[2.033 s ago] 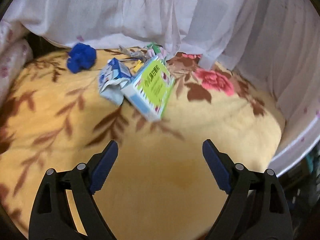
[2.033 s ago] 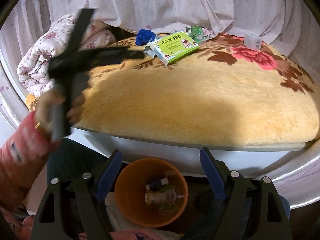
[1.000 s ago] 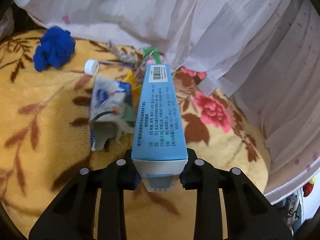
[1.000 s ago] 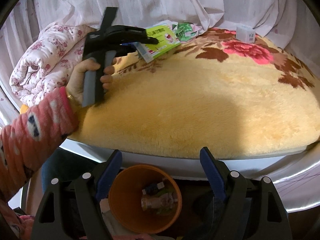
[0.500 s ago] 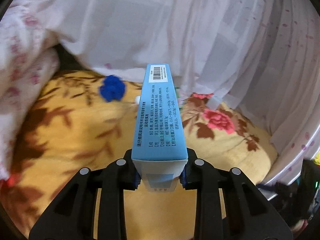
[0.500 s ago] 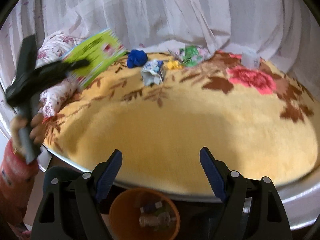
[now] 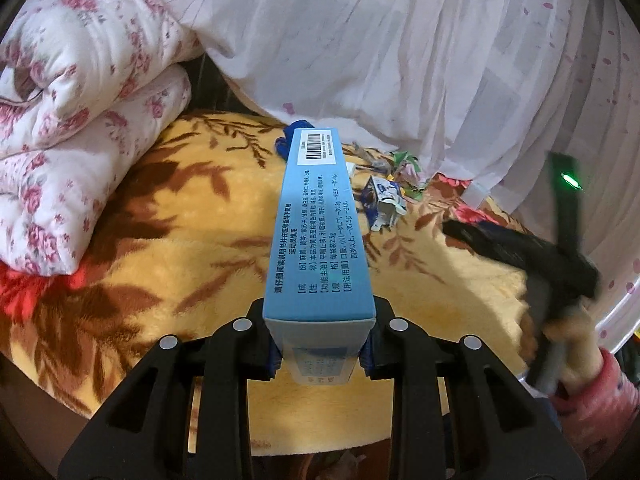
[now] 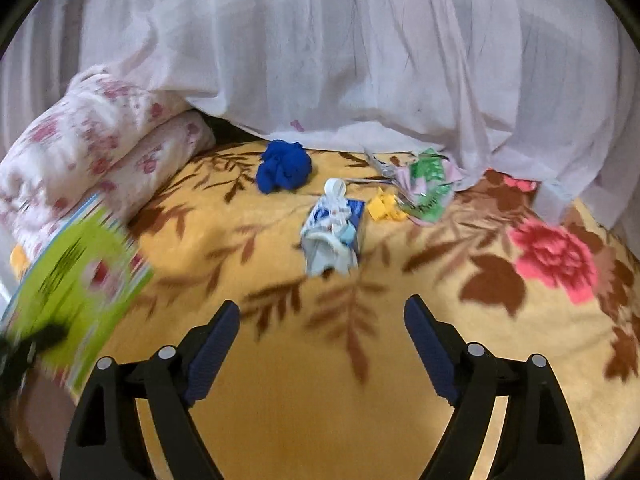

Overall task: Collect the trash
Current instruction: 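Grasp the white-blue milk carton with the right tool while the left tool holds the box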

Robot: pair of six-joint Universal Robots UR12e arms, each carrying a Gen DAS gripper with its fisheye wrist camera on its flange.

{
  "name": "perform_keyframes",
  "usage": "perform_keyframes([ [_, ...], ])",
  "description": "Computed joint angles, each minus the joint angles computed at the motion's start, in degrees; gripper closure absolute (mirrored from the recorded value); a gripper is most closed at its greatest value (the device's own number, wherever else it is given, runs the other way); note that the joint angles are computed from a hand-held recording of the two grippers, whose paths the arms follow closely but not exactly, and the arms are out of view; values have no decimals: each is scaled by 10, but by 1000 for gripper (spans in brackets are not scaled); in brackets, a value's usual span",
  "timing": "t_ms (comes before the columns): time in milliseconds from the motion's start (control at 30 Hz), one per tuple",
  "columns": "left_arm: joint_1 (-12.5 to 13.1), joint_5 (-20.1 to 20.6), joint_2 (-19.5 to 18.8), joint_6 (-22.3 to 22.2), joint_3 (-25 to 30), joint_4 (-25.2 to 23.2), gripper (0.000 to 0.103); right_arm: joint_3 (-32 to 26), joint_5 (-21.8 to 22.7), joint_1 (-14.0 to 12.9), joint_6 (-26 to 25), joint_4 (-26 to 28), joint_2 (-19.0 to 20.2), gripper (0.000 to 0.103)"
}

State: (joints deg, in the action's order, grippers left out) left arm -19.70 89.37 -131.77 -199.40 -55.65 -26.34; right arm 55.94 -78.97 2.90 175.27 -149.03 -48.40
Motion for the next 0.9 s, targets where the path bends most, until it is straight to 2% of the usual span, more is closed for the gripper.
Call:
perform_keyframes([
  [100, 2, 0, -1, -3, 0, -2, 75, -93, -54, 13, 9, 54, 54, 18],
  [167, 3, -1, -2, -5, 1, -6, 75, -167, -76, 19, 14, 111, 95, 17],
  [400, 8, -10, -5, -12, 4, -9, 75, -374, -133, 30, 41, 256, 208, 17],
  [500, 7, -6, -6, -12, 6, -13, 75, -426, -149, 32, 43, 294, 235, 31],
  [600, 7, -9, -6, -14, 6, -13, 75, -405, -142, 30, 43, 295, 223, 51],
  [900, 2, -5, -2, -8, 2, -9, 75, -192, -110, 20, 30, 157, 106, 53],
])
